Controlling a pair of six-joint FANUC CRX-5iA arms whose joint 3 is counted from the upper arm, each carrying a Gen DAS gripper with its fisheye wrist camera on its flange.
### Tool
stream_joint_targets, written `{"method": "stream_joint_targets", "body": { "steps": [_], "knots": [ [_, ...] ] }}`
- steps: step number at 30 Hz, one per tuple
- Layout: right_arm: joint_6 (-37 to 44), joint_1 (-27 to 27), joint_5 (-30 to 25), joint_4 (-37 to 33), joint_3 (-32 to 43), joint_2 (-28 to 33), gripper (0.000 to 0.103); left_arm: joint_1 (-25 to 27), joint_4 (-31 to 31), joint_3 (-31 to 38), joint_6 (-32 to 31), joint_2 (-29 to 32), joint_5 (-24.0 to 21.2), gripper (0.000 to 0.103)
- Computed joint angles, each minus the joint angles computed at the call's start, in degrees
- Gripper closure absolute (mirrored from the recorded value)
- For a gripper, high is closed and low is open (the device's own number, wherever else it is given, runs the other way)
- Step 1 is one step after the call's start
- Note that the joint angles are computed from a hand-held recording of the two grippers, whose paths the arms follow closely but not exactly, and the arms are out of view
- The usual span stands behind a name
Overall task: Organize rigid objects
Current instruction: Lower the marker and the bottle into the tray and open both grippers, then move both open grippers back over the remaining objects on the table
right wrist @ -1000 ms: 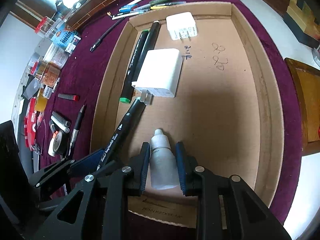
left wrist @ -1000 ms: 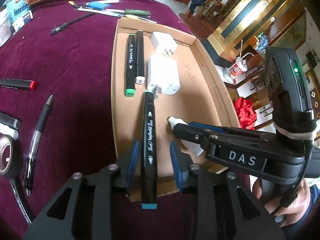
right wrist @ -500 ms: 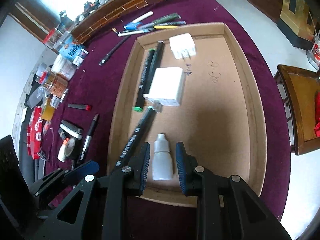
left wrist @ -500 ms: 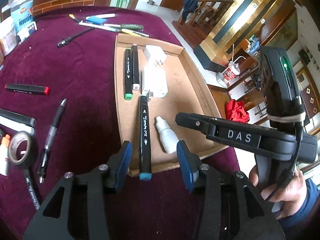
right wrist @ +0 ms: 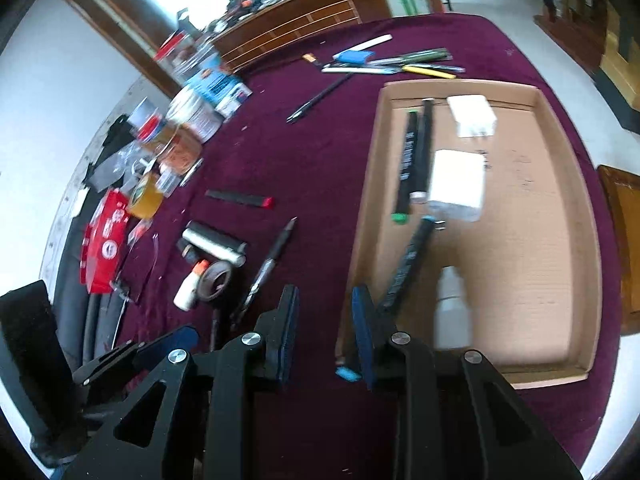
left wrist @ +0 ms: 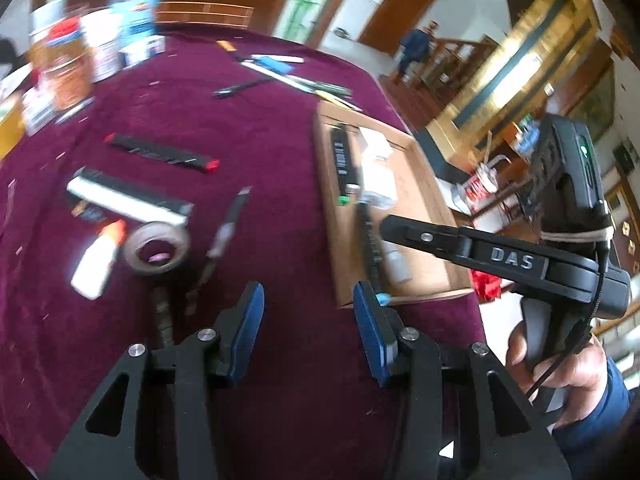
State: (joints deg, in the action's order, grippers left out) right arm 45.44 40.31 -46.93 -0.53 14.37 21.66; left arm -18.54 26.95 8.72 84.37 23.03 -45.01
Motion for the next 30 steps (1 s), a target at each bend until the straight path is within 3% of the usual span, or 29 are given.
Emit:
{"method": "stream_joint_targets", "body": {
  "steps": [11,16,22,30],
  "knots": [
    [6.1,2.9,-3.7,-4.7,3.5,2.8,0.070,3.7,-3.8,-9.1,5.6,-5.3,1.6,0.054],
    [8.2,4.1,-5.0,-5.1,4.0,3.5,0.068,3.4,-7.6,-8.7,7.5,-5.4,0.9,0.054],
    [8.3,4.4,-5.0,-4.5,3.1,3.2,0.067,1.5,-16.8,-5.0,11.5,-4.0,-1.0,0.054],
    [7.4,3.8,-4.4,-4.0,1.8,2.5,0.067,0.2,-22.1,-1.7,14.4,-1.9,-2.6,0.054]
  ]
}}
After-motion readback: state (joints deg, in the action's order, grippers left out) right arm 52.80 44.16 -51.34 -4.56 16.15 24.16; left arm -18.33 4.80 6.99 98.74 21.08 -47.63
